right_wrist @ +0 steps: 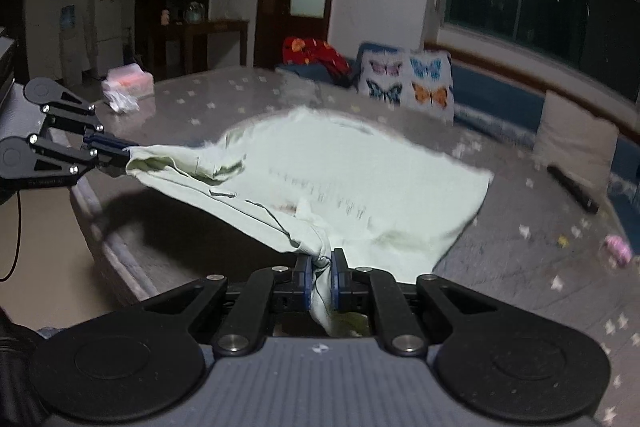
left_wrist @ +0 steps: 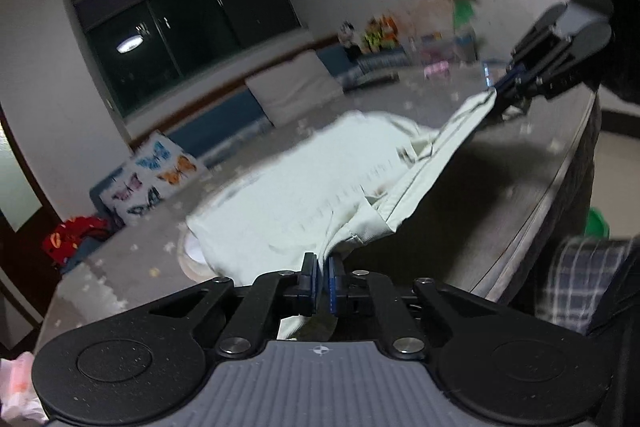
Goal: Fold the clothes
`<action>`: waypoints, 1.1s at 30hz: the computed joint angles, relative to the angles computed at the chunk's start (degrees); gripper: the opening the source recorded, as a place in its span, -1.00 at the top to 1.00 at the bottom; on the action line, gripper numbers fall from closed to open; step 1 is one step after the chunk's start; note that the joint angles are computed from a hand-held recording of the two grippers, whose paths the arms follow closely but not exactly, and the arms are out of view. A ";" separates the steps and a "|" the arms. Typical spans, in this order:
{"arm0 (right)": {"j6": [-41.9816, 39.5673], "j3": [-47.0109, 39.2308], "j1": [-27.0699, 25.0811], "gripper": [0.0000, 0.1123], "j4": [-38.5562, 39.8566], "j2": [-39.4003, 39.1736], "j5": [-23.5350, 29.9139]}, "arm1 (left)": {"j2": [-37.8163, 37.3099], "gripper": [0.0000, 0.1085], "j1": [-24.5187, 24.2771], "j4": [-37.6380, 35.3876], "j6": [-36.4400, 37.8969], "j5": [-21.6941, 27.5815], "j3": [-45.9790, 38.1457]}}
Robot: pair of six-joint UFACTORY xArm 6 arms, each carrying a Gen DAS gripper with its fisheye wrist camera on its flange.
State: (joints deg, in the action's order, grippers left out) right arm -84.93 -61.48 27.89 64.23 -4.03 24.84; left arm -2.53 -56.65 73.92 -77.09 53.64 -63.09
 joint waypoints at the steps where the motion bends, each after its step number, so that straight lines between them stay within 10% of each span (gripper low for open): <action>1: -0.33 0.97 -0.12 0.85 0.20 -1.78 0.37 | -0.99 0.89 -1.12 0.60 0.05 1.20 0.09; 8: -4.51 2.35 -0.85 0.86 2.65 -9.23 3.00 | -4.95 0.88 -5.21 6.32 2.47 7.09 -0.67; 16: -4.78 -9.36 0.64 0.87 -0.21 0.89 0.65 | -2.40 0.88 5.10 7.91 6.31 -1.79 -3.70; 25: 12.43 -34.35 1.85 0.87 -18.58 24.14 0.33 | 7.34 0.88 20.75 1.20 13.01 -17.03 -11.67; 33: 36.41 -73.07 0.50 0.87 -38.74 53.97 12.21 | 19.90 0.87 29.86 -13.18 22.16 -23.55 -20.97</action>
State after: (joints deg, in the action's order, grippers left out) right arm -48.52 -134.55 28.39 25.50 49.94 37.05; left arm 17.38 -26.78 60.75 -54.93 30.09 -84.06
